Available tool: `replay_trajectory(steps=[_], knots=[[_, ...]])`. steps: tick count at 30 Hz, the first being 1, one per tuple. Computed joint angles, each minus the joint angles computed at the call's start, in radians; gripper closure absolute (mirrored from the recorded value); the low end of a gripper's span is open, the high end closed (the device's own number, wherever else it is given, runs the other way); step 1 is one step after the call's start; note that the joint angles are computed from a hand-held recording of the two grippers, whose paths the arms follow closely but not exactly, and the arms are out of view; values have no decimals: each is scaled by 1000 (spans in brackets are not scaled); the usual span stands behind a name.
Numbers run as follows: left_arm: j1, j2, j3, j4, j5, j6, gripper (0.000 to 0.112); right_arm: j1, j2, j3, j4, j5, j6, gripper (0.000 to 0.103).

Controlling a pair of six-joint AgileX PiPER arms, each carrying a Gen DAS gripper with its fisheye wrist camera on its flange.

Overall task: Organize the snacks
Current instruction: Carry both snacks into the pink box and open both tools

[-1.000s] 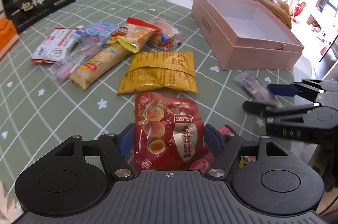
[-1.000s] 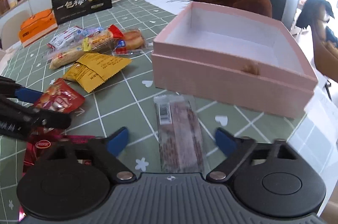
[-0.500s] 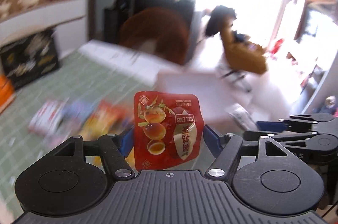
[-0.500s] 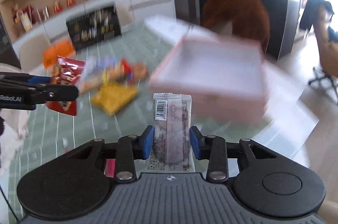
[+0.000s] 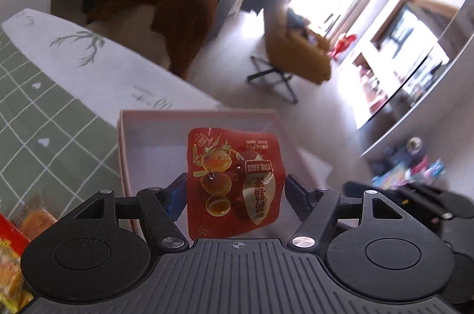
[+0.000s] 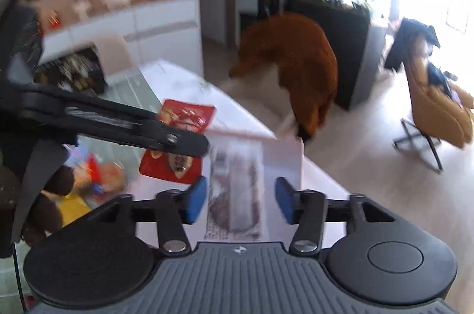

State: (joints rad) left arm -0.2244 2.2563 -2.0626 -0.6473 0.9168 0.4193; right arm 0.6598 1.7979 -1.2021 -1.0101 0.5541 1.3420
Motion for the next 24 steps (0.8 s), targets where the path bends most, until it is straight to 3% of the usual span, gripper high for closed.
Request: replay_trajectory(steps=[2, 3, 4, 8, 11, 12, 15, 18, 24], knots=[[12, 4, 28, -19, -8, 10, 38, -5, 38, -17, 26, 16, -26, 45], [30, -6, 59, -56, -8, 24, 38, -6, 47, -9, 22, 5, -25, 40], [49, -8, 72, -80, 6, 32, 38, -4, 53, -3, 21, 0, -28, 36], [86, -26, 81, -86, 94, 107, 38, 18, 110, -33, 34, 20, -44, 35], [92, -137, 250, -148, -63, 189, 40, 41, 135, -57, 47, 39, -23, 35], [94, -148, 262, -162, -83, 195, 40, 61, 128, -62, 53, 68, -13, 35], [95, -180, 270, -174, -35, 233, 40, 88, 140, -77, 45, 117, 27, 34], [106, -264, 384, -150, -164, 271, 40, 125, 108, -45, 24, 141, 81, 33], [274, -343, 571, -137, -301, 202, 42, 188, 34, 14, -22, 116, 155, 26]])
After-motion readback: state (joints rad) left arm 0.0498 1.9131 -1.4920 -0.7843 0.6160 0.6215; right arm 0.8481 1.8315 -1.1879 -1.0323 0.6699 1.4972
